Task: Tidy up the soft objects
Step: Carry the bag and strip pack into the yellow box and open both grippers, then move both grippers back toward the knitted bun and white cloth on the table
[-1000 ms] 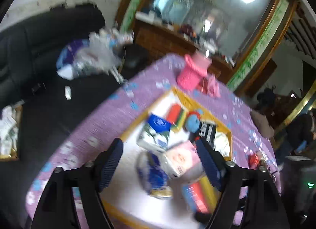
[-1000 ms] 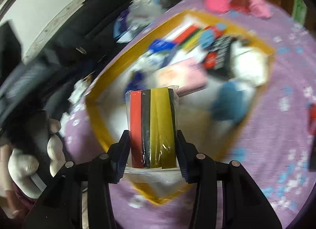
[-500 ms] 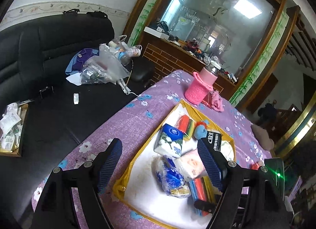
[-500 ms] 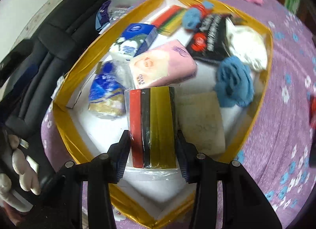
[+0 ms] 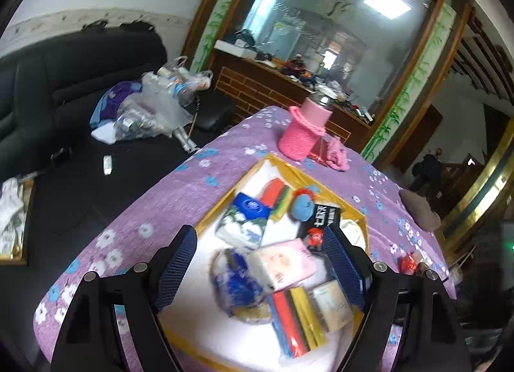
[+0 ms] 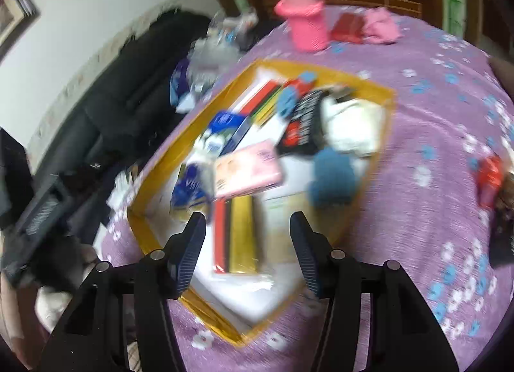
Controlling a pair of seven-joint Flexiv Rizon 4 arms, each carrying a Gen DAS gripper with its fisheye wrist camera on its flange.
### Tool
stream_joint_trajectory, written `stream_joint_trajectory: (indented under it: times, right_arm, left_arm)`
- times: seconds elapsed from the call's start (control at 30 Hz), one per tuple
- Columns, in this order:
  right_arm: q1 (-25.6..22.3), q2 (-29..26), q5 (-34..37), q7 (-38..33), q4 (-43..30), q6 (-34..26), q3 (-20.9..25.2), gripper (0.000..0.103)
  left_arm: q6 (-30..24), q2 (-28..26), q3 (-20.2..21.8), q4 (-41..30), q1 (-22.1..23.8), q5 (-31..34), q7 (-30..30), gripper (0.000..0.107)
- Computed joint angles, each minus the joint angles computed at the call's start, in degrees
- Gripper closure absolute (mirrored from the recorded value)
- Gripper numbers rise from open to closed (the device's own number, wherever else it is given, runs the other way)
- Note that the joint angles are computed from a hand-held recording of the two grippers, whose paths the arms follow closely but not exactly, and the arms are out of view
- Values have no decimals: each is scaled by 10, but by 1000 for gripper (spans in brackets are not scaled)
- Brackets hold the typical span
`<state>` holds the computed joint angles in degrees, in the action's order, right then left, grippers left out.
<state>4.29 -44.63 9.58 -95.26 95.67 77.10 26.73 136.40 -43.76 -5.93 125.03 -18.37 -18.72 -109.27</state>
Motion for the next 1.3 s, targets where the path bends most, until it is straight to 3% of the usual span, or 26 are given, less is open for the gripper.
stream_joint_trajectory:
  times: [0.13, 0.23, 0.37, 0.47, 0.6, 0.63, 0.83, 0.97, 1.07, 1.13, 1.23, 1.3]
  right_arm:
    - [-2, 44, -2, 15, 65, 72, -36, 49]
    - [-28, 70, -1, 37, 114, 116, -44, 50]
    - [-66, 86, -5, 63, 154, 149, -46, 50]
    - [-103, 90, -14, 76, 174, 164, -40, 50]
    - [-165, 84, -30, 89, 185, 173, -7, 50]
    - [-181, 81, -35, 91, 188, 176, 3, 50]
    - [-236, 70, -68, 119, 198, 193, 19, 50]
    - [-282, 45, -95, 146, 168, 185, 43, 50]
    - [-345, -5, -114, 148, 107, 129, 106, 50]
    - [-375, -50, -113, 135, 38, 48, 152, 50]
    - [-355, -81, -107, 142, -49, -50, 147, 50]
    - [-302, -85, -123, 174, -102, -100, 91, 50]
  left_arm:
    - [-37, -17, 20, -59, -27, -19, 70, 23]
    - [-105, -41, 53, -117, -72, -90, 151, 23]
    - [-235, -80, 140, -195, -171, -217, 263, 24]
    - [-322, -94, 215, -223, -235, -252, 269, 24]
    - [-361, -85, 229, -216, -247, -232, 247, 23]
    - [-352, -78, 216, -208, -237, -222, 242, 24]
    - [-161, -1, 97, -111, -144, -124, 171, 22]
    - [-86, 30, 13, -82, -86, -37, 131, 17]
    - [-83, 24, -36, -94, -52, 29, 106, 17]
    - [-95, 15, -51, -109, -49, 52, 100, 17]
    - [-115, 5, -58, -126, -51, 67, 95, 17]
    - [-124, 7, -50, -129, -62, 65, 98, 17]
